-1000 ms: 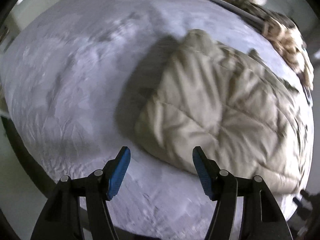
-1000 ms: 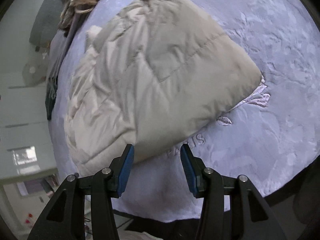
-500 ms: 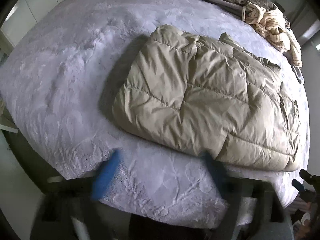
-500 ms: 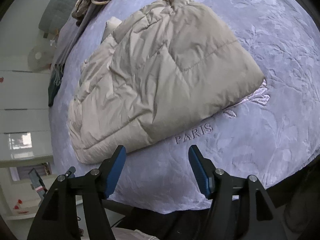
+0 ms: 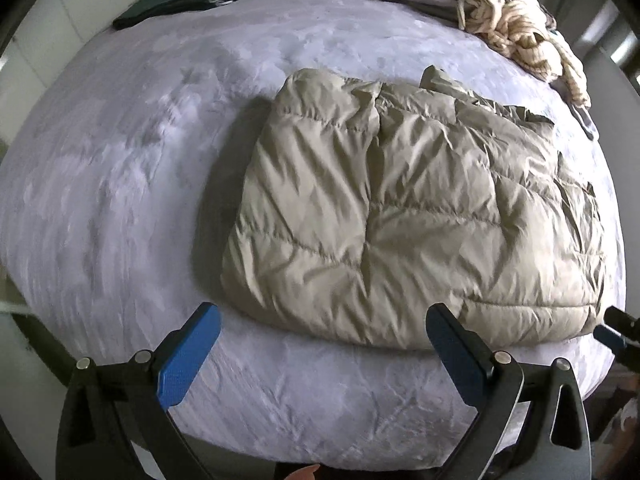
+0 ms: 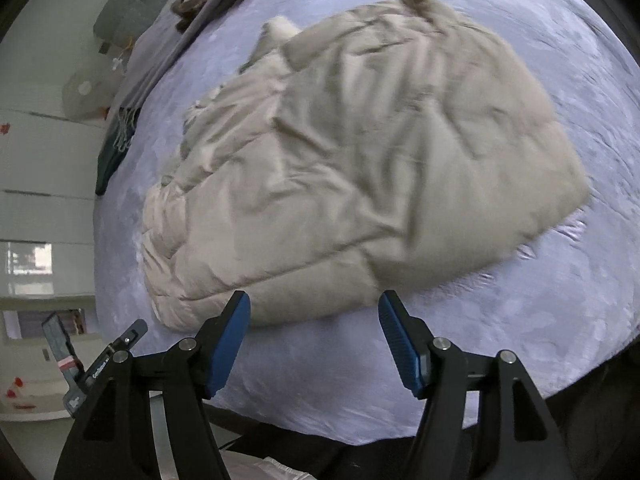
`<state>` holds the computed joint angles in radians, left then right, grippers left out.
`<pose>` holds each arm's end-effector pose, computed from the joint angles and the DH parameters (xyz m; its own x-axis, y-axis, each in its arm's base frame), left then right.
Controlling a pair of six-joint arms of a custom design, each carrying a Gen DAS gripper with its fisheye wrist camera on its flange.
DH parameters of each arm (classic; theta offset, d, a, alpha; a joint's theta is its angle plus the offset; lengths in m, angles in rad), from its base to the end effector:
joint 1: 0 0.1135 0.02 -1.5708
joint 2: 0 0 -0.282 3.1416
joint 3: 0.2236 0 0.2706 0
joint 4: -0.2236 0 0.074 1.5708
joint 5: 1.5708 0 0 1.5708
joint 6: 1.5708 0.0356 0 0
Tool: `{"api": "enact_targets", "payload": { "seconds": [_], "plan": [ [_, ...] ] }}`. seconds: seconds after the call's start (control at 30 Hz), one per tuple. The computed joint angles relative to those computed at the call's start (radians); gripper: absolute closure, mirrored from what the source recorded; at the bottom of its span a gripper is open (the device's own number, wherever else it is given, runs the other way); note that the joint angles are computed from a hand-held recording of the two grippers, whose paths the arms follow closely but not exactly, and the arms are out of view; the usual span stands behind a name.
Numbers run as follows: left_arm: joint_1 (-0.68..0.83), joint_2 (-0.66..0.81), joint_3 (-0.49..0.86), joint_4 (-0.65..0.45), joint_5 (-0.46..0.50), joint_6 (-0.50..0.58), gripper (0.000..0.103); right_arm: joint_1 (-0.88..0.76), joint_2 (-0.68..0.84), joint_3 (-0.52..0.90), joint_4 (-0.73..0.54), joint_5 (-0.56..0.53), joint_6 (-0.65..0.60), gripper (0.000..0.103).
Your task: Fold large clothes
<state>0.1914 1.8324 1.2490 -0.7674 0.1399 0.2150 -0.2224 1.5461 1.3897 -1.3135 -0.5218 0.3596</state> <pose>0.3642 0.0655 0.1840 -0.9698 0.0273 -0.2422 0.0496 0.9950 -0.0864 0.2903 -0.0475 0.3093 -0.8583 0.5069 0.0802 0.4746 0.7246 0.4996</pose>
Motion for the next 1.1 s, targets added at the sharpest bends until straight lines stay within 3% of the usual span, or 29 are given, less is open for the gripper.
{"api": "enact_targets", "payload": {
  "seconds": [0.1,0.53,0.57,0.6,0.63,0.83,0.93,1.1],
  "plan": [
    [0.012,0.052,0.068,-0.029,0.011,0.035,0.0,0.062,0.023,0.027,0.04,0.008,0.058,0.017],
    [0.041,0.236,0.274,-0.114,0.034,0.129,0.0,0.217,0.094,0.098,0.104,0.085,0.216,0.017],
    [0.04,0.245,0.281,-0.117,0.035,0.131,0.0,0.226,0.09,0.092,0.116,0.095,0.23,0.016],
    [0.039,0.25,0.283,-0.118,0.036,0.132,0.0,0.235,0.087,0.088,0.128,0.105,0.244,0.005],
    [0.04,0.263,0.295,-0.125,0.038,0.136,0.0,0.248,0.082,0.083,0.144,0.115,0.262,0.0],
    [0.049,0.318,0.349,-0.137,0.055,0.165,0.0,0.29,0.108,0.104,0.152,0.127,0.295,0.0],
    [0.071,0.386,0.436,-0.169,0.094,0.18,0.0,0.291,0.141,0.133,0.117,0.093,0.28,0.0],
    [0.14,0.623,0.772,-0.406,0.286,0.243,0.0,0.296,0.163,0.159,0.08,0.091,0.274,0.0]
  ]
}}
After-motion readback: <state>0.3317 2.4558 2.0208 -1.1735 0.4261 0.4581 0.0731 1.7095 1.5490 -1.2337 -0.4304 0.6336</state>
